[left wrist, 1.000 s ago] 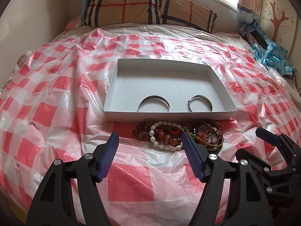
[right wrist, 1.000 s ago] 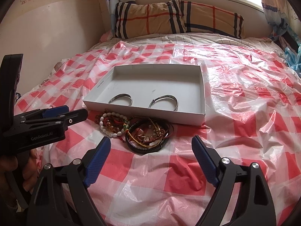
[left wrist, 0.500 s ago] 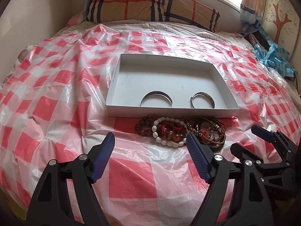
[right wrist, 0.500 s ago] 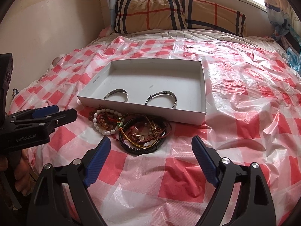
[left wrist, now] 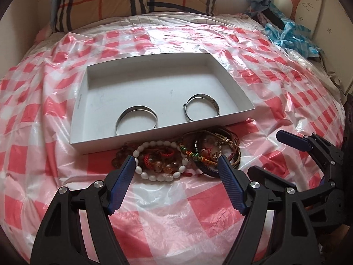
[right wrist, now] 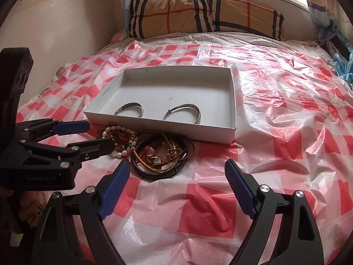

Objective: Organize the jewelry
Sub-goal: 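Withdraw both grippers from the tray back over the bracelet pile, then grasp the gold-cord beaded bracelet with the left gripper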

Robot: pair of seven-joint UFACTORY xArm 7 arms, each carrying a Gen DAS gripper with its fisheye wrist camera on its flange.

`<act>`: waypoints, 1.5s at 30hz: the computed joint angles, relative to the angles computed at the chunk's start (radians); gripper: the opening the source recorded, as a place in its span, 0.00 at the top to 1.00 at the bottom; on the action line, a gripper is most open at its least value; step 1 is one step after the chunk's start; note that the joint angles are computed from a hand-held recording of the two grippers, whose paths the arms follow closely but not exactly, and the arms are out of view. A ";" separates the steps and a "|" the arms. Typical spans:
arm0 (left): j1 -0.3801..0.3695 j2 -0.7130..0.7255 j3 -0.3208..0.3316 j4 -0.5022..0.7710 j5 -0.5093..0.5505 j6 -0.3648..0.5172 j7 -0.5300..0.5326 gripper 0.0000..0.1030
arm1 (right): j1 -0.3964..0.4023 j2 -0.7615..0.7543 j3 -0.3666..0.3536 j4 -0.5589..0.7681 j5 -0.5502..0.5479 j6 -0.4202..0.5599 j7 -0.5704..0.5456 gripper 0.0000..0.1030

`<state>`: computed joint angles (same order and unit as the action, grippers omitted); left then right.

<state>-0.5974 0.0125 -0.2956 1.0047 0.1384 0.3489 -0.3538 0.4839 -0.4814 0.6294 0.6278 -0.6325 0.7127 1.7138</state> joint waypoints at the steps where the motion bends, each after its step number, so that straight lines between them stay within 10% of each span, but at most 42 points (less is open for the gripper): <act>1: -0.002 0.017 -0.001 0.016 0.015 0.003 -0.001 0.29 | 0.002 -0.003 -0.002 -0.005 0.002 -0.003 0.003 0.18; 6: -0.020 0.111 0.000 0.101 0.011 0.023 0.035 0.33 | 0.003 -0.019 -0.008 -0.031 0.013 -0.023 0.013 0.18; 10: -0.033 0.177 0.007 0.161 -0.020 0.092 0.058 0.73 | 0.005 -0.025 -0.011 -0.048 0.026 -0.037 0.017 0.18; 15: -0.024 0.120 0.005 0.093 -0.070 0.047 0.100 0.94 | 0.007 -0.045 -0.010 -0.066 0.050 -0.040 0.016 0.18; 38: 0.028 -0.091 0.010 -0.163 -0.222 -0.008 0.140 0.94 | -0.024 0.115 -0.069 0.002 0.031 -0.168 -0.129 0.27; 45: 0.037 -0.106 0.005 -0.177 -0.146 -0.012 0.069 0.94 | 0.047 0.164 -0.095 0.084 0.067 0.073 -0.238 0.27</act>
